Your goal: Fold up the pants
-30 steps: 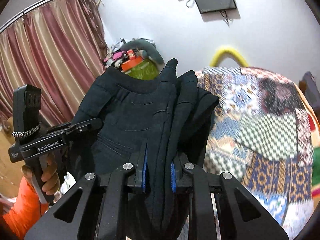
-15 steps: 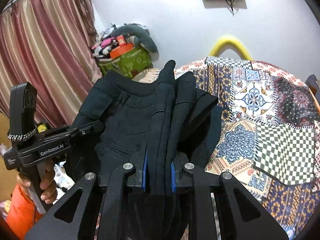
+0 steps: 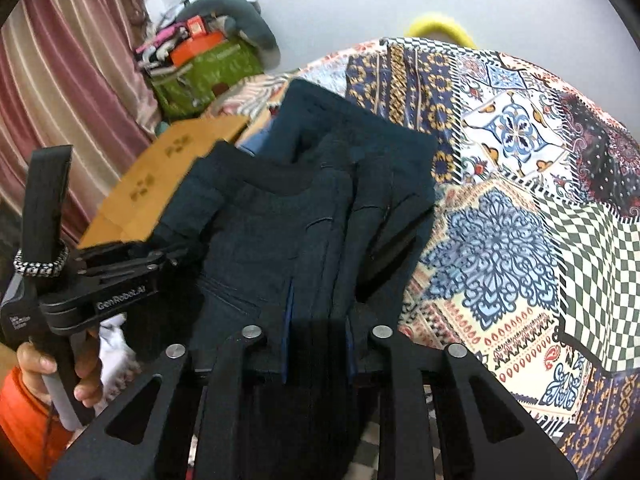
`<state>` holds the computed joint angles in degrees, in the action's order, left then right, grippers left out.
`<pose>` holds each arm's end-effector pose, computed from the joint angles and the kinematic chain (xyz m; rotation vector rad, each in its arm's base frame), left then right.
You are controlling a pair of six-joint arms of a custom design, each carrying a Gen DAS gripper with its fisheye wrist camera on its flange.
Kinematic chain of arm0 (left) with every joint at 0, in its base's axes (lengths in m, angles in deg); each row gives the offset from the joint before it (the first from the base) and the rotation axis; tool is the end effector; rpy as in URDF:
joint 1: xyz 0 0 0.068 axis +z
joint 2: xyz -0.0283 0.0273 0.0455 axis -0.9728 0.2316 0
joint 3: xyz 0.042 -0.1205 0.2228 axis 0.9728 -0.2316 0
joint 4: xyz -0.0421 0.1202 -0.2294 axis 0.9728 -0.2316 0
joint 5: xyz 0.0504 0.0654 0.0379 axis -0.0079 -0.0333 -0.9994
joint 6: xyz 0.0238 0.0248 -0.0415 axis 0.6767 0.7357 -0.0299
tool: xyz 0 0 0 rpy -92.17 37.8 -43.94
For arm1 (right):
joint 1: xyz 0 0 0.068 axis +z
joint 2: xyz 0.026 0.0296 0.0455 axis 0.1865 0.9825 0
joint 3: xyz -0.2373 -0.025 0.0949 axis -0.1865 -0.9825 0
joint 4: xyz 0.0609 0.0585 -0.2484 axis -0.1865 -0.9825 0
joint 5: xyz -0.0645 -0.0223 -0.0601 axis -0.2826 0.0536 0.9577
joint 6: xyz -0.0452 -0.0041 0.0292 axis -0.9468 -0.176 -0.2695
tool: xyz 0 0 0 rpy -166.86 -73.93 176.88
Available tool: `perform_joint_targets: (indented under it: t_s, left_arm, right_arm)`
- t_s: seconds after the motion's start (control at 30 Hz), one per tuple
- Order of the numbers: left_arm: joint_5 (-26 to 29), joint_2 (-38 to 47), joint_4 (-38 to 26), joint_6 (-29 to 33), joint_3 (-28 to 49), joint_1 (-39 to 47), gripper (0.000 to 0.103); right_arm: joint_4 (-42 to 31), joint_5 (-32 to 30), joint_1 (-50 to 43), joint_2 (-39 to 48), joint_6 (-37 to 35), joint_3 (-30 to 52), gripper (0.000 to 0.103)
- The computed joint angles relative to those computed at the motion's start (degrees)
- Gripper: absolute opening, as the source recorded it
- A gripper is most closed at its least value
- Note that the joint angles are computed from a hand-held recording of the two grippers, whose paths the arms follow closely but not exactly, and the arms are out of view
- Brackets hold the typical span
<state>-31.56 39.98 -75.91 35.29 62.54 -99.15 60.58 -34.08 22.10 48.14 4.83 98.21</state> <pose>0.3054 -0.1252 0.0925 0.1306 2.5454 -0.2127 0.2200 0.0527 0.1387 -0.2911 2.4792 0.3980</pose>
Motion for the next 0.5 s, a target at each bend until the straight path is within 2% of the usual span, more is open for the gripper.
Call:
perform_joint_targets:
  t_s: [0.1,0.23,0.33,0.4,0.5]
  left_arm:
    - [-1.95,-2.6,-2.85,-0.02,-0.5,-0.87,0.042]
    - [-4.58,-11.22,-7.31,-0.21,-3.32,-2.33,0.042]
    - [-6.61,-21.79,-11.63,-1.09,-6.58,-4.65,0.042]
    - [-10.32,-30.12,-16.25,-1.54,-7.96,-8.01,0.042]
    - [-16.76,-42.44,-25.13,-3.51,-8.0,-15.1,0.042]
  right_arm:
    - [-2.73,-0.17,-1.01,-4.03,-0.67,-1.54,0.027]
    - [-10.31,-0.55,-2.42,-13.78,-2.37,-2.73,0.028]
    - [-18.46,-2.84,-4.66,-24.85,-3.99,-2.53,0.028]
    - [-27.53,-4.9,-6.33,-34.65,-5.36,-0.34,0.028]
    - [-37.56,-8.24,-9.24,-44.58,-6.67,4.13,0.028]
